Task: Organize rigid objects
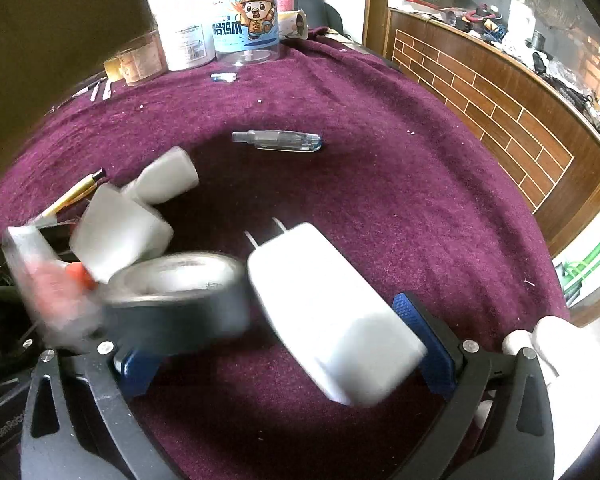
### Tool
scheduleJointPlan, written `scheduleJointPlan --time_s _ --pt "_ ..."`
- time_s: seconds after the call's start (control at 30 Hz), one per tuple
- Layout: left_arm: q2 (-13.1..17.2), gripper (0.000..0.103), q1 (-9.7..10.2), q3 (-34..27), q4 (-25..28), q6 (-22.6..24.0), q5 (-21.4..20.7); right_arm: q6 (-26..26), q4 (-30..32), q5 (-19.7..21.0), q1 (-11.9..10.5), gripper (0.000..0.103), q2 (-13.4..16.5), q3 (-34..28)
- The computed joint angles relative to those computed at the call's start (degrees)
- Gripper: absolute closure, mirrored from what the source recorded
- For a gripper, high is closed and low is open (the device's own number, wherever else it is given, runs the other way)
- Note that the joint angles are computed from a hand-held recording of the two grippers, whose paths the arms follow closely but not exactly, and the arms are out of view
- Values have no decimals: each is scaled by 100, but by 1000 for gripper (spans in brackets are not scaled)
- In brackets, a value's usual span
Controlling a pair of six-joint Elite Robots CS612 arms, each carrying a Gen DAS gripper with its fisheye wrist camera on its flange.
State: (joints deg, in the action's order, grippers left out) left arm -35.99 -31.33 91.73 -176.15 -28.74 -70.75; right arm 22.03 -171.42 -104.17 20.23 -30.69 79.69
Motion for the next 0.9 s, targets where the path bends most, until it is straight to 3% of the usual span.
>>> scheduleJointPlan --time_s 0.9 --pt "38 1 3 16 -54 5 1 2 12 21 -10 0 9 -21"
